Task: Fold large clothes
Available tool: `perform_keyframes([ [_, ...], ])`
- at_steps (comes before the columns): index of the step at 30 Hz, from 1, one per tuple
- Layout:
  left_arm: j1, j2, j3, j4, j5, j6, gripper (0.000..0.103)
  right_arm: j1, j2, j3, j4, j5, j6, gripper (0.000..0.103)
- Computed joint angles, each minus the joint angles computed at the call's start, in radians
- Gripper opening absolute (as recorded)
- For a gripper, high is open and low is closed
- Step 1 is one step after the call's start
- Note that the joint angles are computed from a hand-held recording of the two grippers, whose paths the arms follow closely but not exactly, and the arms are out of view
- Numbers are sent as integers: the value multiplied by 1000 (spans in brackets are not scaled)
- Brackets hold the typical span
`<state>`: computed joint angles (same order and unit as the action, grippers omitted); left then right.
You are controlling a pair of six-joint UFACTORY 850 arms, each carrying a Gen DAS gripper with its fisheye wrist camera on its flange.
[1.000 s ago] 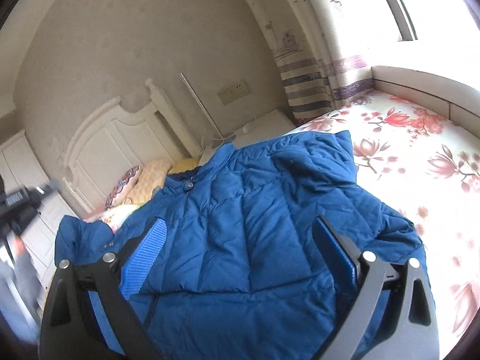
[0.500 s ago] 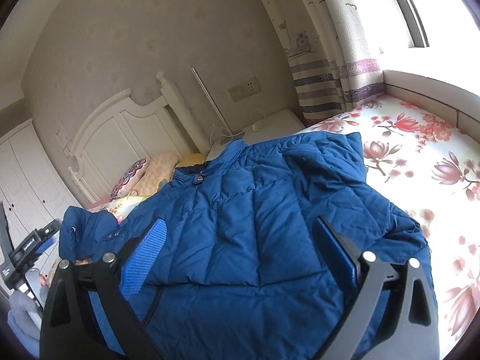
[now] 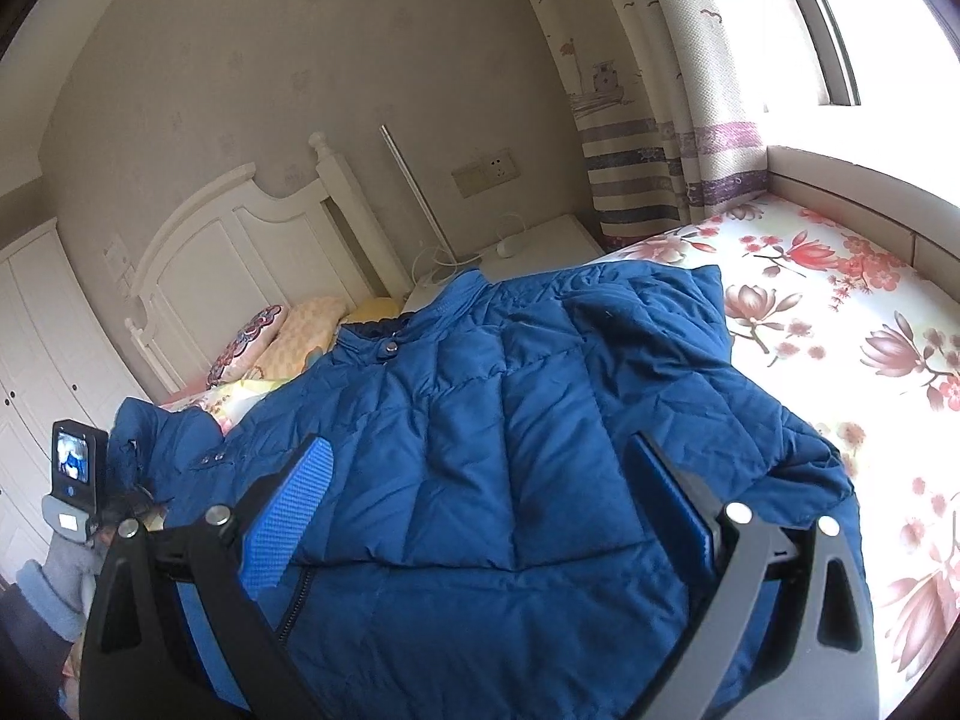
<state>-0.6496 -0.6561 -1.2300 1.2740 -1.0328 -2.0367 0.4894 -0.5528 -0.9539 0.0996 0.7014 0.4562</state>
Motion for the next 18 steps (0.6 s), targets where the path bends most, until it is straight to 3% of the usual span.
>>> perform_keyframes([
  [3,-7,146,132,117,94,-260,23,1,1,0,-5,-3,-4,97],
  [5,-17,261,218,260,223,-466,22,-1,-1,-2,-15,-5,4,97],
  [9,-58,352,230,594,382,-726,22,-1,0,-3,-17,-6,6,97],
  [10,-73,355,198,698,451,-808,22,-1,0,-4,-17,-6,7,97],
  [12,-82,327,148,877,519,-943,22,-1,0,-2,-17,2,13,97],
  [14,-104,234,26,979,617,-1018,22,-3,1,3,-17,12,21,97],
  [16,-112,122,-102,954,703,-975,23,-5,4,12,-16,30,30,97],
  [18,-117,2,-236,781,794,-793,28,-9,5,16,-25,39,45,97],
])
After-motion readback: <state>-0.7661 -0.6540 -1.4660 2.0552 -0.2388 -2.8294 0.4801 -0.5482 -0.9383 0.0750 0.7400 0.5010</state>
